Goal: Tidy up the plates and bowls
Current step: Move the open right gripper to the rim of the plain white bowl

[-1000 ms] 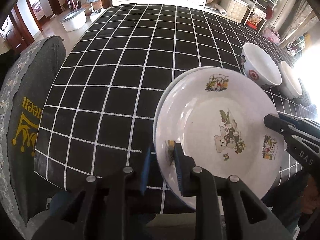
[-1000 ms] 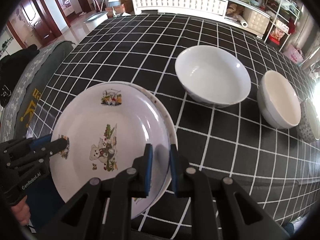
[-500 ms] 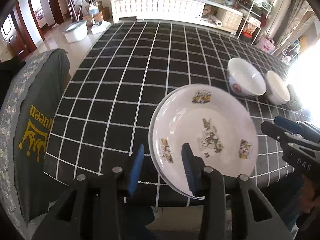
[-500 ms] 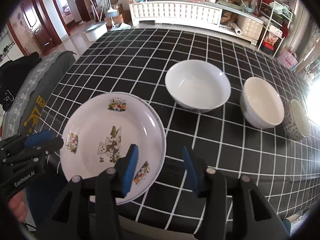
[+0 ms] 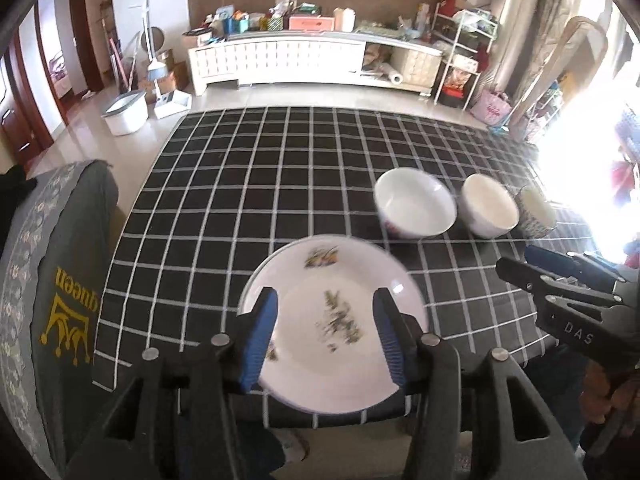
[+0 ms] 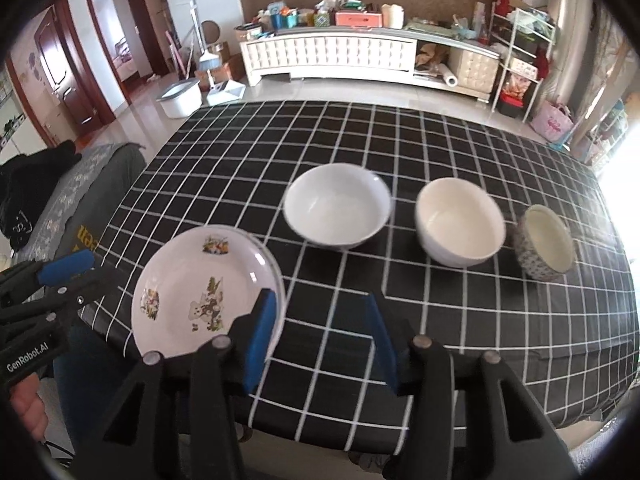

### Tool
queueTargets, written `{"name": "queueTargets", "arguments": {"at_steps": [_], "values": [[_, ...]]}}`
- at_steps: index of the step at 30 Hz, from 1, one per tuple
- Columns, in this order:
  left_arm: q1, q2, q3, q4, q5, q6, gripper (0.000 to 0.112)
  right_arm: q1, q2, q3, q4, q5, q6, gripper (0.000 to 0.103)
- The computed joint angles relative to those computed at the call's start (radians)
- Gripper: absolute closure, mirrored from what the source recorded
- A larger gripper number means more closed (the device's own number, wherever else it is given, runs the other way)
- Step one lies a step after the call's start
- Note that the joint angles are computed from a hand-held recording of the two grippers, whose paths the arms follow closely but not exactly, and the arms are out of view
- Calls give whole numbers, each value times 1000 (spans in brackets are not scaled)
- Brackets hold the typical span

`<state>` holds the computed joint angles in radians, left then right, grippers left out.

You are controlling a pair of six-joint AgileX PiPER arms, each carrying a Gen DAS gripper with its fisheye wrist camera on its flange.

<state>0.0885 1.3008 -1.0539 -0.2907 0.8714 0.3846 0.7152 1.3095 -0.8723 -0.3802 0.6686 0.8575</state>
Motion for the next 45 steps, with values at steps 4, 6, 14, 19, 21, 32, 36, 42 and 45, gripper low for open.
{"name": "queueTargets", "arguments": {"at_steps": [4, 6, 14, 19, 21, 32, 36, 42, 45], "values": [[-47, 43, -54, -3, 13, -25, 65, -63, -33, -1, 62, 26, -78, 51], [-79, 64, -80, 12, 15, -52, 65, -96, -33, -11, 72, 56, -97, 51], [-196, 207, -216, 85, 11, -122, 61, -265, 11, -53, 209, 11, -280, 52], [-208, 314, -315, 62, 15, -112, 61, -335, 87, -97, 311, -21, -419, 52], [-211, 370, -364, 60, 26, -109, 61, -356, 127, -124, 335, -19, -462, 52], [-204, 636, -592, 77, 91, -154, 61, -446, 341, -253, 478, -35, -663, 52], [-196, 697, -649, 61, 114, -137, 61, -454, 391, -280, 488, -51, -706, 52], [-209, 763, -712, 72, 134, -142, 67, -465, 463, -328, 516, -49, -766, 52], [-208, 785, -718, 75, 130, -138, 72, -445, 476, -333, 438, -65, -724, 55]]}}
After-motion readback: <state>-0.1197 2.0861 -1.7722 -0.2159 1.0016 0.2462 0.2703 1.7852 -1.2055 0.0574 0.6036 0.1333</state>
